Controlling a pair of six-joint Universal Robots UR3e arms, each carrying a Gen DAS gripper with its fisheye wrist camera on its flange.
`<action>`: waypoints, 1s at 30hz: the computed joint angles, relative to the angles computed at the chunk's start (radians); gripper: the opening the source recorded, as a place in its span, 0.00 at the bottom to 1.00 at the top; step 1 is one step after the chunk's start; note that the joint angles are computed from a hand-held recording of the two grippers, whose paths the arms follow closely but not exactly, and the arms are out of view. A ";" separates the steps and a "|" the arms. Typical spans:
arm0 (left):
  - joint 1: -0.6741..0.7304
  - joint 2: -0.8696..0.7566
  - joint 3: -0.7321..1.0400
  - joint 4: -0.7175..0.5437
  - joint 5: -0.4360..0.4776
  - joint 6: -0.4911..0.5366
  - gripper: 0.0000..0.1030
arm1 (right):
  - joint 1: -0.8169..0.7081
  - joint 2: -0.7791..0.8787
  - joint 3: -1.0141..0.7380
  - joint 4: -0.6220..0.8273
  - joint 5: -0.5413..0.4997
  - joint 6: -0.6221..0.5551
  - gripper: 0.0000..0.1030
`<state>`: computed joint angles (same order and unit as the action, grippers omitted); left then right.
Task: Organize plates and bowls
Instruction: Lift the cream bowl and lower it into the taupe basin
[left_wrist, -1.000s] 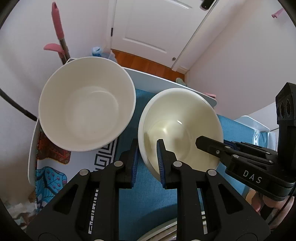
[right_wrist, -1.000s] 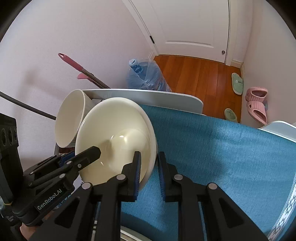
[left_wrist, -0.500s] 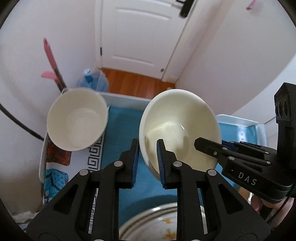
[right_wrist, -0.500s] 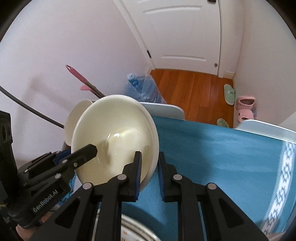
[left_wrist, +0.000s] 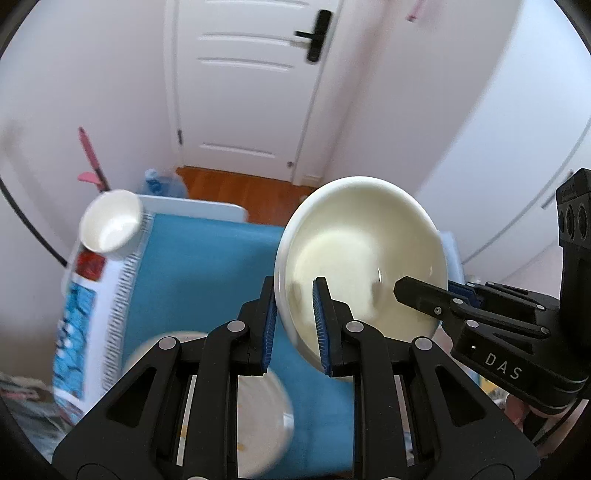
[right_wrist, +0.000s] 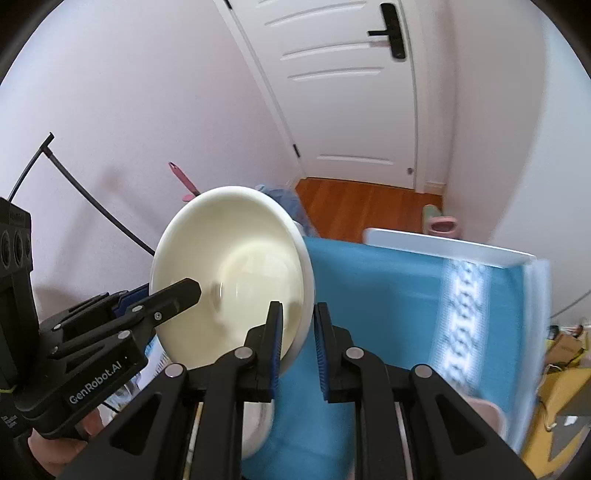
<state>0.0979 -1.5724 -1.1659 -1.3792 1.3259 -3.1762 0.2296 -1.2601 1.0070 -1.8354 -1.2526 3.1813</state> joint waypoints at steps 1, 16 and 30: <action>-0.021 0.006 -0.006 -0.001 0.003 -0.010 0.17 | -0.026 -0.048 0.051 0.005 0.006 -0.022 0.15; -0.395 -0.207 0.088 -0.057 0.019 -0.092 0.17 | -0.450 -0.665 0.707 0.164 0.036 -0.191 0.15; -0.427 -0.357 0.097 -0.103 0.040 0.000 0.17 | -0.535 -0.720 0.954 0.139 0.030 -0.155 0.15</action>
<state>-0.3294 -1.9299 -1.0690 -1.4824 1.3662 -3.1762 -0.3055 -1.9800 1.9607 -1.6960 -1.2225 3.0266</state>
